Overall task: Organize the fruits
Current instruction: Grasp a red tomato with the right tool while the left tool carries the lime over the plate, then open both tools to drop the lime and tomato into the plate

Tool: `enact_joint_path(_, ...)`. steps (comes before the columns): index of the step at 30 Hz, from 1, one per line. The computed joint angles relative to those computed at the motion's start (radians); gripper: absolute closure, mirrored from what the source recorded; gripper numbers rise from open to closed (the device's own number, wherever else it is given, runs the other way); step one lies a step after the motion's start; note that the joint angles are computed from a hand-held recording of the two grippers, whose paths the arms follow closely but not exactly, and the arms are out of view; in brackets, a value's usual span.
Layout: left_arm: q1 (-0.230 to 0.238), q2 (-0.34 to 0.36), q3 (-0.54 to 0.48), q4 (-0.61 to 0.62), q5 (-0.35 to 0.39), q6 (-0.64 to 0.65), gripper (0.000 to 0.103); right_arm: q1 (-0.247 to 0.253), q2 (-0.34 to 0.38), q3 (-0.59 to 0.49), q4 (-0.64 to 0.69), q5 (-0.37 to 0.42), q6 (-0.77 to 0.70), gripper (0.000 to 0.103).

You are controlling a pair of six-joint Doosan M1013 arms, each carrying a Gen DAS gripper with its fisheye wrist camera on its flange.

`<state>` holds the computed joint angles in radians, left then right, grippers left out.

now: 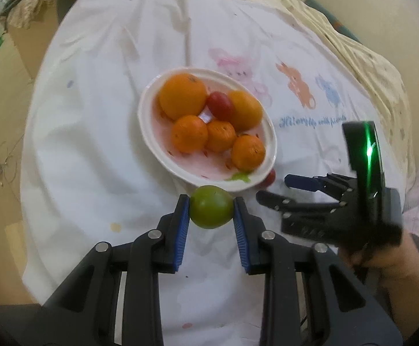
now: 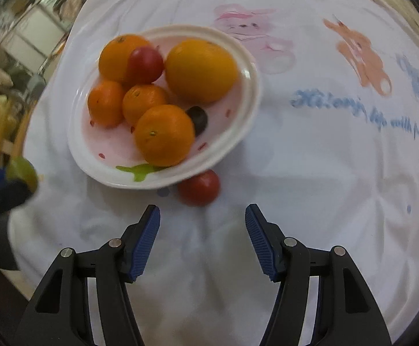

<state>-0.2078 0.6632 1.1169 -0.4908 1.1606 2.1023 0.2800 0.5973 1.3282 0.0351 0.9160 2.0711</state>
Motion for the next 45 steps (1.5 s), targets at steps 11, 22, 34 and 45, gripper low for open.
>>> enact_joint_path(11, 0.006, 0.02, -0.028, -0.001, 0.009, -0.04, 0.077, 0.022, 0.015, 0.0, -0.119, -0.035, 0.002, 0.07)
enact_joint_path(22, -0.012, 0.019, -0.021, 0.025, -0.029, -0.058, 0.077, -0.02, -0.034, 0.044, -0.004, -0.026, 0.048, 0.071)
enact_joint_path(34, -0.05, 0.032, -0.022, 0.064, -0.079, -0.091, 0.077, -0.068, -0.106, 0.141, 0.056, -0.334, 0.154, 0.071)
enact_joint_path(45, -0.067, 0.063, -0.046, 0.092, -0.066, -0.133, 0.077, -0.085, -0.042, 0.088, 0.294, -0.312, -0.031, 0.07)
